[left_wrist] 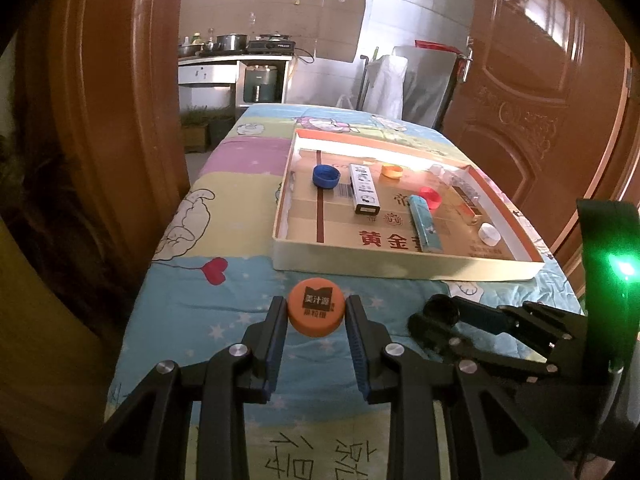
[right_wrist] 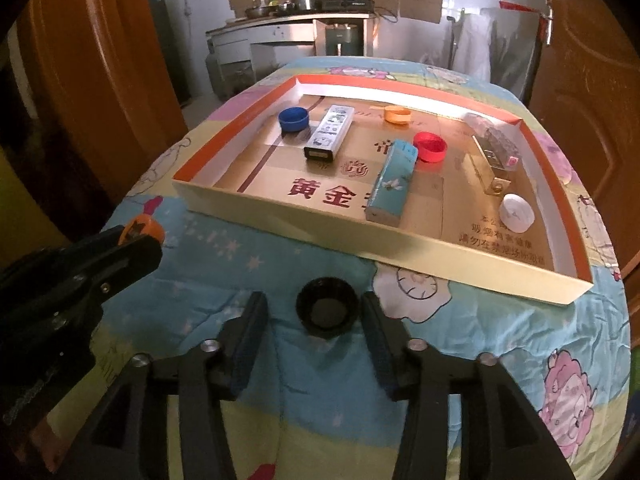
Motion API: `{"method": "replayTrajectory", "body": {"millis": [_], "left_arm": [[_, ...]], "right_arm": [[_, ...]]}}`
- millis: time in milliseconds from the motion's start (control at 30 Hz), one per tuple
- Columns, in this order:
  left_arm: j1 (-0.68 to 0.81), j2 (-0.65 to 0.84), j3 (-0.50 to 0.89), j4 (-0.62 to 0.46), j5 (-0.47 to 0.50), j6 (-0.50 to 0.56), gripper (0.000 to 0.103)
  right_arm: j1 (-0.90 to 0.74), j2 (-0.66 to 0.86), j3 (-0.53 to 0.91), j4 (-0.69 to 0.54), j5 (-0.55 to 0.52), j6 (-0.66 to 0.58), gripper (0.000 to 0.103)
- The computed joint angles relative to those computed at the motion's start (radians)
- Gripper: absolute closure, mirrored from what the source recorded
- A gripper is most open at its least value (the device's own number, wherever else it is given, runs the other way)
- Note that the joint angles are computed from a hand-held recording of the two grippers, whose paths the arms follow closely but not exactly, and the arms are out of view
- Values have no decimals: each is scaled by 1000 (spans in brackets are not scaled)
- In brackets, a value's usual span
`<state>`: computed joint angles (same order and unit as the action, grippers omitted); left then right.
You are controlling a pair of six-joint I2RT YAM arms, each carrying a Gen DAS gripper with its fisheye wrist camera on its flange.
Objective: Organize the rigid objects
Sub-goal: 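Grasp the orange printed cap with the left gripper while the right gripper grasps the black cap, then carry the orange printed cap and black cap over the lid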
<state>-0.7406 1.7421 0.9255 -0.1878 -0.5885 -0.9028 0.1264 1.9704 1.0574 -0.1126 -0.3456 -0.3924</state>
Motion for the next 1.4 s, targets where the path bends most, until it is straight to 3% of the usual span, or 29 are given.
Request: {"method": "replayTrajectory", "body": {"millis": [33, 67, 367, 800, 1400], "left_arm": [[0, 1, 1, 0, 0, 1, 73], [-2, 4, 4, 0, -1, 2, 73], [-9, 14, 42, -27, -6, 20, 73], [-13, 79, 214, -118, -23, 84, 73], [26, 189, 480, -226, -31, 172, 73]], "right_arm": [[-1, 2, 3, -2, 2, 4, 72], [-6, 6, 12, -10, -6, 9, 72], [-33, -23, -1, -20, -41, 14, 72], [-102, -104, -4, -37, -66, -3, 72], [-178, -82, 170, -132, -106, -32, 72]]}}
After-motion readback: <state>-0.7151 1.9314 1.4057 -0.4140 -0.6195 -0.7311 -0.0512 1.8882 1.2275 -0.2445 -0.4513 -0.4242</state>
